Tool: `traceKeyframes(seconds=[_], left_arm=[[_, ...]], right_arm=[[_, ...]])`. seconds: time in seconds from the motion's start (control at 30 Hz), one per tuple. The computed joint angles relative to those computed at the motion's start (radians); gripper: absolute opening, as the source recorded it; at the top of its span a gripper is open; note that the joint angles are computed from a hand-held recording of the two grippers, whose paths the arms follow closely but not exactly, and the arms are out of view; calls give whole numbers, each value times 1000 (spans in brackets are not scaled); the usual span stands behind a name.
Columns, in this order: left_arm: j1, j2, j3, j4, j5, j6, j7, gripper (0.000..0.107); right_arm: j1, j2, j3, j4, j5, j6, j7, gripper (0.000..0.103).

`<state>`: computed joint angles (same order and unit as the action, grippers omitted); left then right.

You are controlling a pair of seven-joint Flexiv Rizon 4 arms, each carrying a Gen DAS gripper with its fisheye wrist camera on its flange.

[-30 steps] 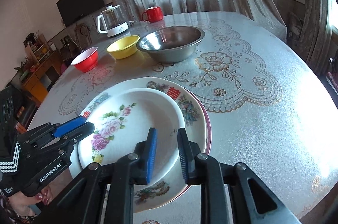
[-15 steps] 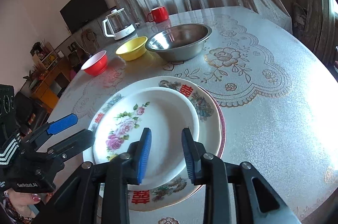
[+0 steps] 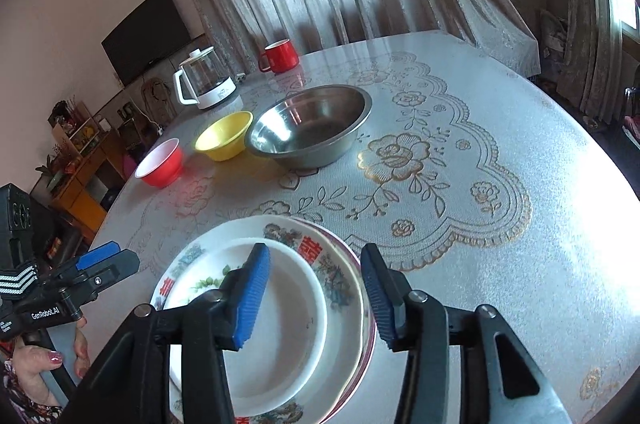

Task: Organize plates and bowls
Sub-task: 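Move the right tool to the rim of the steel bowl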

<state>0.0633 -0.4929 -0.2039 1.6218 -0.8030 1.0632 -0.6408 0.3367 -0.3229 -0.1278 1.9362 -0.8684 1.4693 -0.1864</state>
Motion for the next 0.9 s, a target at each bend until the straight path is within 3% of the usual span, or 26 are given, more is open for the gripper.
traceKeyframes(seconds=[0.13,0.3,0.4,0.43,0.5,0.63,0.9], left_arm=[[-11,-64,22,-113,67,-63,-87,103],[-24,-150,29,-263,147,-126,-195,103],[-31,-210,23,-360,183,-167,-245,103],[-35,-229,19,-391,195,-172,-253,103],[-52,-275,28,-468,233,-194,-288,103],[-84,-377,44,-650,306,-284,-367,103],[-127,-583,47,-1013,362,-419,-491,103]], right_arm=[[-38,-35,18,-50,57,0,-66,48],[-93,-89,77,-136,239,-25,-218,49],[-150,-139,145,-213,360,-38,-326,67],[-165,-156,165,-241,396,-53,-355,68],[-219,-202,241,-312,478,-70,-452,68],[-255,-282,292,-444,580,-150,-546,68],[-268,-429,310,-697,730,-270,-669,68]])
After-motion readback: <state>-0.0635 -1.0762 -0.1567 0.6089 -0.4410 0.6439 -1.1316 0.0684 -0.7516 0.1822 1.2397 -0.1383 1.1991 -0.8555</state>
